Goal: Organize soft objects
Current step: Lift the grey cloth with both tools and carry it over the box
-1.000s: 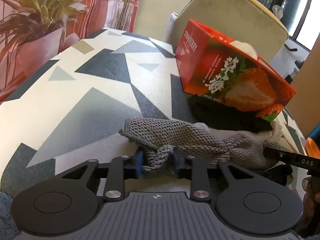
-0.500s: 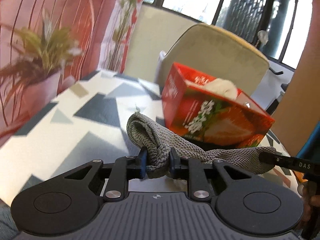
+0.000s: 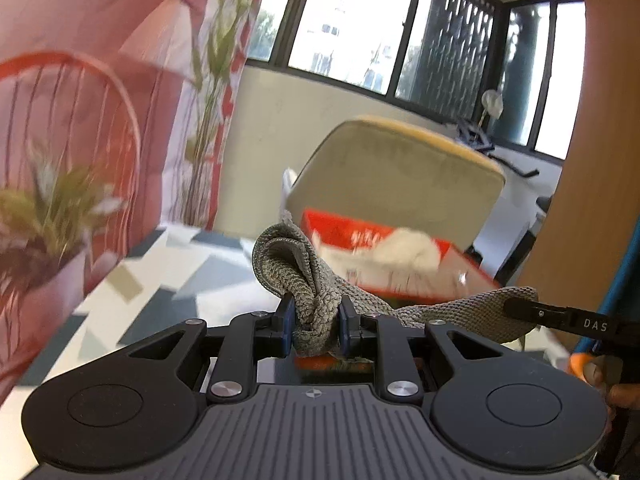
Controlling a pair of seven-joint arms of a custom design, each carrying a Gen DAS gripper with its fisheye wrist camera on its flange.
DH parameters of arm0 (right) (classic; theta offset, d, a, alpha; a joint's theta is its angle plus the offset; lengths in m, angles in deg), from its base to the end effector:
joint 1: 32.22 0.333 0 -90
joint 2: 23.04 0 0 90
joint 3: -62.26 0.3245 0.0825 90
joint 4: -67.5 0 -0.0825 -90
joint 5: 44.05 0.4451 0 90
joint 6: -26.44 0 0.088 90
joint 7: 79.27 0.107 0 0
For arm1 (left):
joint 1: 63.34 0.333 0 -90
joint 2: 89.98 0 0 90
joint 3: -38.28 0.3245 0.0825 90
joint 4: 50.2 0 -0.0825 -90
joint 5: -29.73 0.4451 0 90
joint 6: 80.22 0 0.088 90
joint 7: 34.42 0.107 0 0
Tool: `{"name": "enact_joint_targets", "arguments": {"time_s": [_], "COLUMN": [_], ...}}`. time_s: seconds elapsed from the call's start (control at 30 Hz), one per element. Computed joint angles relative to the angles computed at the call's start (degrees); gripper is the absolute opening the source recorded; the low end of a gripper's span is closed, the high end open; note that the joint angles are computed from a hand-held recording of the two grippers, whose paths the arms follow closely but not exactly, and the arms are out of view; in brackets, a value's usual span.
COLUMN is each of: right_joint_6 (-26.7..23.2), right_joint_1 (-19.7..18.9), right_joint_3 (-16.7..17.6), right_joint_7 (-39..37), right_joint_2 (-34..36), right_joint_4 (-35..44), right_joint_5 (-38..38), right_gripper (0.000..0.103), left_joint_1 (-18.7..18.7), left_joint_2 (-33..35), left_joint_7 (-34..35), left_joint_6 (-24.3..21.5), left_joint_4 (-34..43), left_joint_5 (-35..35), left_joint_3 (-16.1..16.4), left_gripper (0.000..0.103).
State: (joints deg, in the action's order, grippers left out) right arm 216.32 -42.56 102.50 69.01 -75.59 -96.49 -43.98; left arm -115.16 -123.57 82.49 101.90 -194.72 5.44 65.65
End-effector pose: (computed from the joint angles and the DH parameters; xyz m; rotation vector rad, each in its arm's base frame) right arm 0.3431 0.2068 0.4976 -1.1082 1.5617 -0.6860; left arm 0.4654 -0.1386 0.5654 -1.3093 1.8907 -1.4528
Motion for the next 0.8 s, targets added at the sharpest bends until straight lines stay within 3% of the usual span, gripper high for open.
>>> {"name": "enact_joint_targets", "arguments": {"time_s": [0.13,0.27,0.43,0.5,0.63,0.73,0.8], "right_joint_6": [2.2,1.3,-0.9,-2.4,-6.3,-9.2,-10.6], "right_joint_1": [-1.8,-4.4,-6.3,-7.0,-6.3,-3.5,-3.3], "right_joint_3": [-3.7,-6.8,-8.7,-8.9,-11.3,-15.2,-16.1], "right_joint_7": [-4.7,-12.4,-15.0,-15.6,-16.8,-18.1,-18.8], "right_joint_2": [2.8,6.7,10.5,11.2,12.8,15.4,16.8], "right_joint_4": [2.0,5.3,7.8,8.1,8.2,9.6,10.7], "right_joint_5": [-1.6,-3.1,-1.2,-1.3,-3.2,-5.4,-7.5], "right_gripper": [0.012,0.012,0.012,0.012,0.012,0.012,0.012], "left_joint_1": [-4.1,-9.3,-14.4,-14.5,-10.9,-8.1,-6.0], "left_joint_2": [4.3,10.8,17.9,21.2,26.7,29.8,31.3], "left_joint_7": [0.8,2.4,6.5,7.2,5.7,4.6,0.3], "left_joint_6": [0.4,-0.1,-2.8,-6.7,-14.4,-20.1,-23.3], "left_joint_4": [5.4,12.2,18.6,21.5,26.7,30.3,32.2], "left_joint_5": [-0.3,-2.6,-7.5,-9.7,-10.5,-7.6,-2.7], "left_joint_3": [2.2,5.1,8.2,8.6,6.4,4.5,2.9], "left_gripper": [0.023,0.023,0.023,0.023,0.023,0.023,0.023]}}
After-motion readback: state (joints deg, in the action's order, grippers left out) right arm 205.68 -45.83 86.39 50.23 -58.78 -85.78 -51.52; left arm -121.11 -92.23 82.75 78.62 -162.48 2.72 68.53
